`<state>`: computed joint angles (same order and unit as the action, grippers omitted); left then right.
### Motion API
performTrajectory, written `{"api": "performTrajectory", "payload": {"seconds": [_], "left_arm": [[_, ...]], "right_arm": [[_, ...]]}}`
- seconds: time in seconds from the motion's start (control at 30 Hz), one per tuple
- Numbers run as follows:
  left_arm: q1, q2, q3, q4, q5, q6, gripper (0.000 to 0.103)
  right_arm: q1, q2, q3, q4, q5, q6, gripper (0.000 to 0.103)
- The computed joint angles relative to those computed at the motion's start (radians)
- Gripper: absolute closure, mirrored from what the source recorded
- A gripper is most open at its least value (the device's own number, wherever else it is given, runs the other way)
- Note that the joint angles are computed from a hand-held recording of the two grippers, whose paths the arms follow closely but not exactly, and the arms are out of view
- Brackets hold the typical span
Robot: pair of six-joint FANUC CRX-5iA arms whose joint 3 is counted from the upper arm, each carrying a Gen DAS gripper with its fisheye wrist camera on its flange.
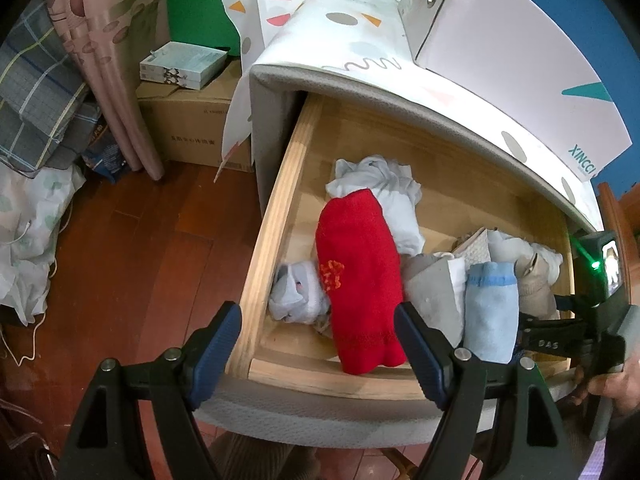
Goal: Take underwear out of drawer
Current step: 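Close the right tool on the beige rolled underwear and lift it, then lower the left tool onto the red folded underwear and close on it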
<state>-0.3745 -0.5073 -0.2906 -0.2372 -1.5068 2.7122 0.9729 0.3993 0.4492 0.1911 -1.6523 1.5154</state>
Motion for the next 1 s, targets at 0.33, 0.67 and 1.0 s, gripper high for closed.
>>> {"api": "performTrajectory", "payload": {"seconds": [0.33,0.67,1.0], "left_arm": [[0.020,-0.012,-0.014,0.017,0.013,-0.012,0.022],[0.012,0.010,-0.003,0.014,0.016,-0.014,0.022],[0.026,0.018,0.002,0.020,0.017,-0.029,0.022]], "right_arm": [[-0.007,-0.043,-0.049,-0.047,0.039,-0.123,0.047],[-0.081,-0.107,-0.020,-0.190,0.053,-0.236,0.052],[-0.130,-0.206,-0.123,-0.274,0.191,-0.305,0.052]]}}
